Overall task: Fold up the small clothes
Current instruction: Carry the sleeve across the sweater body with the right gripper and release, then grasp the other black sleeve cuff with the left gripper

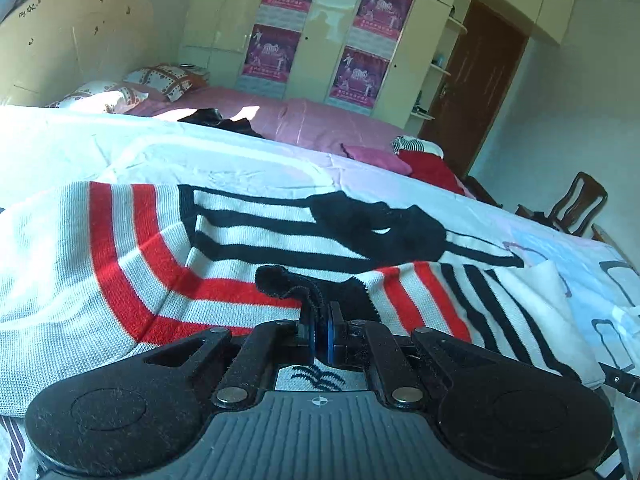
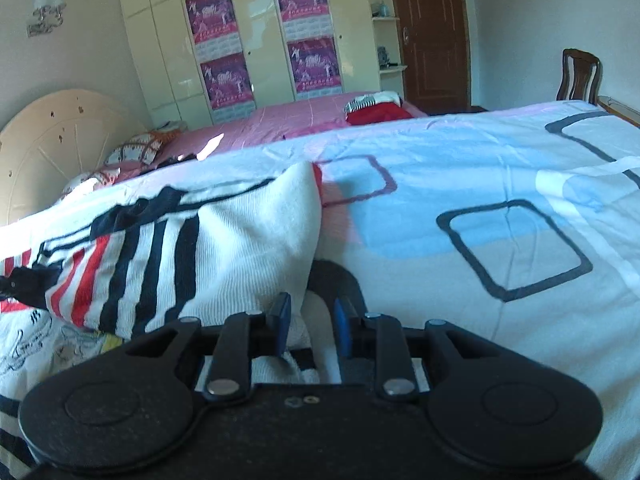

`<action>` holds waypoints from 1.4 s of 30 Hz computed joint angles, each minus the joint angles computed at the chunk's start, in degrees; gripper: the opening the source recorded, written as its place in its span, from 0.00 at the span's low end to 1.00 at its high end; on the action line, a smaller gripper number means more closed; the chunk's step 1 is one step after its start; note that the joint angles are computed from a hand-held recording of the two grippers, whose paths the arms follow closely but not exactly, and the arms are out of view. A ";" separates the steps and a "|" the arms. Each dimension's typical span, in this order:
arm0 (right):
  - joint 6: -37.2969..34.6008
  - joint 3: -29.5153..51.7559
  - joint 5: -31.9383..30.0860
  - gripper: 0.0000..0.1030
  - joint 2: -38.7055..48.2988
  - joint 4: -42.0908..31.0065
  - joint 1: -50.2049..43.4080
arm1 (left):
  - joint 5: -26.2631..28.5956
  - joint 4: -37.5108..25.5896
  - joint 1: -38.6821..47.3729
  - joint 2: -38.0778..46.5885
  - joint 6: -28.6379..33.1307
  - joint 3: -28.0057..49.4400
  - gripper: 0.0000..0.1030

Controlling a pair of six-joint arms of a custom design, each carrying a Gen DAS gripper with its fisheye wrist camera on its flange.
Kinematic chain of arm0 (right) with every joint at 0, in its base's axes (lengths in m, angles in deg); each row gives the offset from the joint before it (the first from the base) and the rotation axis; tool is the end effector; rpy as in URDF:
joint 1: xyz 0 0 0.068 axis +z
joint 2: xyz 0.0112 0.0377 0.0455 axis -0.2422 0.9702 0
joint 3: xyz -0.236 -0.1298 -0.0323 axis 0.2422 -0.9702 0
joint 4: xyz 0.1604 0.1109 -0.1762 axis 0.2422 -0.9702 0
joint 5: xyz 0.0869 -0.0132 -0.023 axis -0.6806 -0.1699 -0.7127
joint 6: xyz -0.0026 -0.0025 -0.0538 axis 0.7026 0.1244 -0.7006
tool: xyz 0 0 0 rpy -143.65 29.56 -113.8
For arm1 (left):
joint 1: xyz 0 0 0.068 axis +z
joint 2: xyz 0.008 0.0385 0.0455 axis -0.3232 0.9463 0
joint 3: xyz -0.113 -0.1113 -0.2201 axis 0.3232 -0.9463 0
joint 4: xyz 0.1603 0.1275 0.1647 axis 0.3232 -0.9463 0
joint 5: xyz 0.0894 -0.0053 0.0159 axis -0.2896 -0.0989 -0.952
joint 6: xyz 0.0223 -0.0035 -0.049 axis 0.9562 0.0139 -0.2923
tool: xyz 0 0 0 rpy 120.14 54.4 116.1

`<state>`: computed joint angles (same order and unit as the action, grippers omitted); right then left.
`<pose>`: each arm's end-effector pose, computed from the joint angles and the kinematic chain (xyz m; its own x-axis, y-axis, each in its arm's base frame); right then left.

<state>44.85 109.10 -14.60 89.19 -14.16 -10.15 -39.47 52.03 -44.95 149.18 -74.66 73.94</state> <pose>0.2992 0.0274 0.2017 -0.6303 -0.0190 -0.7761 -0.2094 0.9668 0.1464 0.2925 -0.1282 0.1609 -0.5594 -0.3528 -0.7501 -0.2391 0.9351 -0.2615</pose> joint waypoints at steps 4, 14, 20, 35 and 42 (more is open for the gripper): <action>-0.01 -0.34 0.43 0.25 -1.44 0.73 0.25 | -0.84 2.54 -0.05 -0.41 0.77 -1.76 0.05; -6.36 0.51 -1.40 0.24 -0.73 -0.51 1.90 | -8.88 -1.25 -2.37 -1.20 0.32 -2.26 0.40; -5.47 9.52 -1.40 0.17 7.76 3.61 0.94 | -13.66 2.96 -4.32 -4.76 7.09 -2.12 0.56; -6.24 20.57 -6.77 0.10 19.69 1.36 -1.40 | -10.54 -4.17 -6.52 6.53 6.94 6.28 0.58; -9.44 12.69 -4.00 0.16 9.29 -0.28 0.24 | -14.76 -11.04 -9.14 -2.38 2.50 3.56 0.83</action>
